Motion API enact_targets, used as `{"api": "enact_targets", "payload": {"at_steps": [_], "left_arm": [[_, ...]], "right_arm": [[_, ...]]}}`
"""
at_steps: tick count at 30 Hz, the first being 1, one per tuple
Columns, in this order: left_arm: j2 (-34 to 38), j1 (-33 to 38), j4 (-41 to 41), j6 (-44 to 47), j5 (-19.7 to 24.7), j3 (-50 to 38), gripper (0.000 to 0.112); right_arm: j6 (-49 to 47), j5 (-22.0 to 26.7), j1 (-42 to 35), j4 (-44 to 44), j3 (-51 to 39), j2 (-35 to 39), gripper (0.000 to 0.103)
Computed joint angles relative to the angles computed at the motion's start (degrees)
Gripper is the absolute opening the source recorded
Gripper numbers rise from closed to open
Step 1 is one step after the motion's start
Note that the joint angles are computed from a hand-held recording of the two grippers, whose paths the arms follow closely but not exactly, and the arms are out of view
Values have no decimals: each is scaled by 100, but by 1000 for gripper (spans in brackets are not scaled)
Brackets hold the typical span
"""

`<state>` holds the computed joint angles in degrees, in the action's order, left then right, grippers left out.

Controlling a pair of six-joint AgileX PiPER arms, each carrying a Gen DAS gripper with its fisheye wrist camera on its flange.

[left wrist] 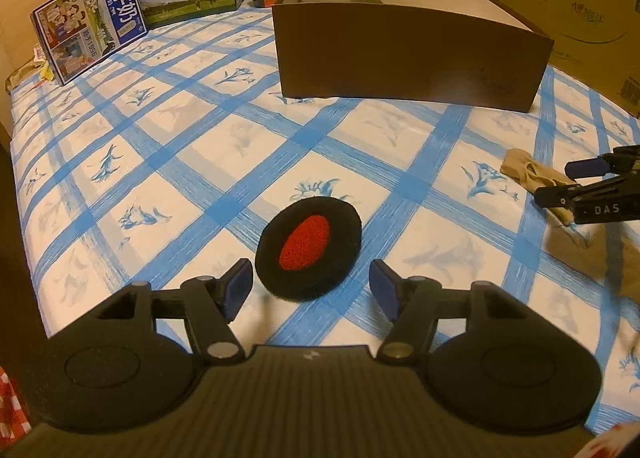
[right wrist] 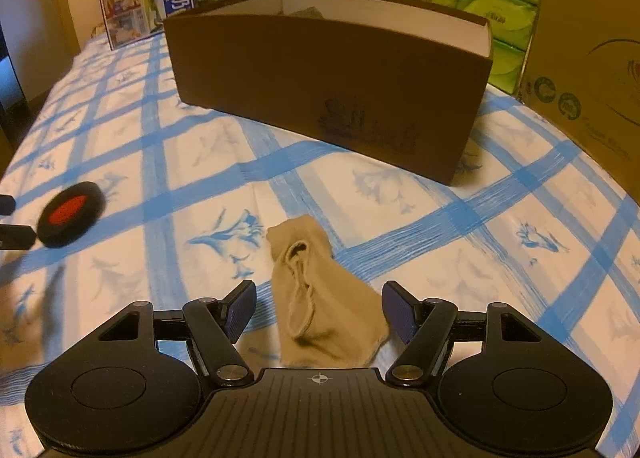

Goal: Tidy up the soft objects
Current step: 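Grasp the black red-centred pad with the left tool while the right tool grasps the beige sock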

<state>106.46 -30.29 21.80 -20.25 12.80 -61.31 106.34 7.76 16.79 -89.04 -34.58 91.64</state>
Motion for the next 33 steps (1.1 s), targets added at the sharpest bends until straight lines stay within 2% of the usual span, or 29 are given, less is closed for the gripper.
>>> {"api": "enact_targets", "payload": {"at_steps": [7,10,13,15,19,23,25,30,33], "left_arm": [[254,84,-301,426,-39,-200,62],[297,108,-383,527,-65,-224,63],[371,181,-675,868,-96,-273,66],[425,218,-821,1044,-130,-309,68],[603,293,-1591,1941,-148,-456,74],[857,407,-2977,3345,-24,-701,74],[987,437,-3217,3583,4,-817,74],[1155,470,-3461,3756,-130,-942,74],[1162,403,-2933,3043,-154,-962,71]], "right_arm": [[272,72,94,-366,-84,225,69],[66,-52,165,-16,-37,135,69],[-836,-46,329,1021,-80,95,69],[-1004,-53,412,1278,-99,69,69],[-935,30,499,1402,-206,126,69],[-984,57,460,1475,-286,177,69],[-1079,47,429,1549,-316,191,69],[-1140,26,356,1582,-360,249,69],[-1013,1,322,1451,-329,252,69]]}}
